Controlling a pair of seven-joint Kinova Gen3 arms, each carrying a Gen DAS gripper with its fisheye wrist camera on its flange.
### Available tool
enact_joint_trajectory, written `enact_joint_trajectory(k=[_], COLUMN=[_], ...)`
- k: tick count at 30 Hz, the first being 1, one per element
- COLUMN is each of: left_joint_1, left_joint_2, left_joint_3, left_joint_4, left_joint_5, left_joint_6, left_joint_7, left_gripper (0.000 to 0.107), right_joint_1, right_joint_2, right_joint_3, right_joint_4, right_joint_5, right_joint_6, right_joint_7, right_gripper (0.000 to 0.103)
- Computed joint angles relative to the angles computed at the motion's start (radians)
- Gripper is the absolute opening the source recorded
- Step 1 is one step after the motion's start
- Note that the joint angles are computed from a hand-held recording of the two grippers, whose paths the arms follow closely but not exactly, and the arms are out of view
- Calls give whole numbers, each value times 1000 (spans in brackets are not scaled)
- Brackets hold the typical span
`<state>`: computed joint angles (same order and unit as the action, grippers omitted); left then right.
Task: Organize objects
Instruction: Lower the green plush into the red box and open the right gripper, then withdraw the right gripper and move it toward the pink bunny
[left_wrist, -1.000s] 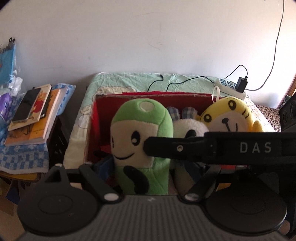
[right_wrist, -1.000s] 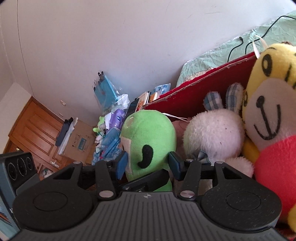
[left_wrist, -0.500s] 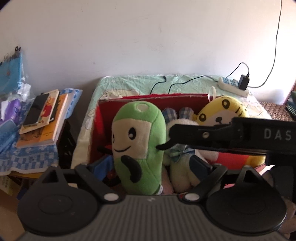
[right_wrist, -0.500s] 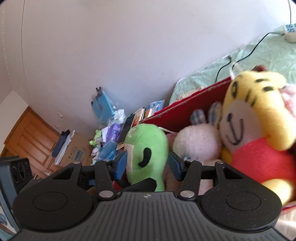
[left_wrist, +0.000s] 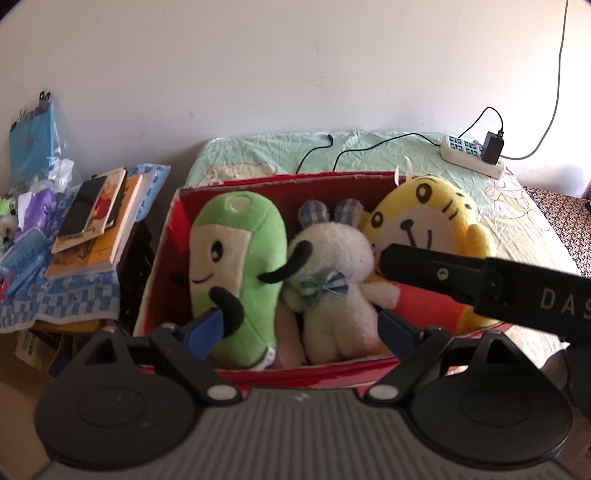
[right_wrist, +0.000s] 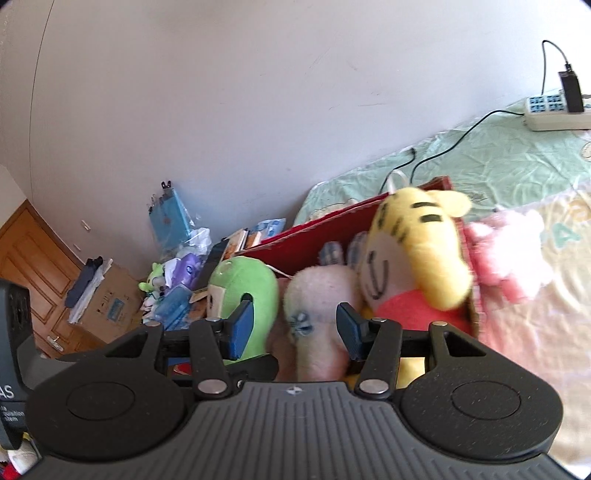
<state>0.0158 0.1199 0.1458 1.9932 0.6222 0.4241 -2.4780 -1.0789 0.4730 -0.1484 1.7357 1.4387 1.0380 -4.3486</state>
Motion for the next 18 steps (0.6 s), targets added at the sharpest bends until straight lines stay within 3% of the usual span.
enact_joint_trajectory(k=[11, 18], left_joint_1=[141, 198], left_joint_2=[-32, -37], left_joint_3=[-5, 9], left_joint_4=[17, 19], left_joint_5=[-254, -363], left_joint_6=[-33, -39], left_joint_7=[342, 495], left_gripper=[91, 91], right_joint_1=[-22, -32], right_joint_2=[-48, -67], right_joint_3=[-32, -52], right_joint_4=[69, 96], right_joint_5=[-43, -69], right_joint_6=[55, 91], right_joint_7=[-8, -3], right_gripper=[54, 54])
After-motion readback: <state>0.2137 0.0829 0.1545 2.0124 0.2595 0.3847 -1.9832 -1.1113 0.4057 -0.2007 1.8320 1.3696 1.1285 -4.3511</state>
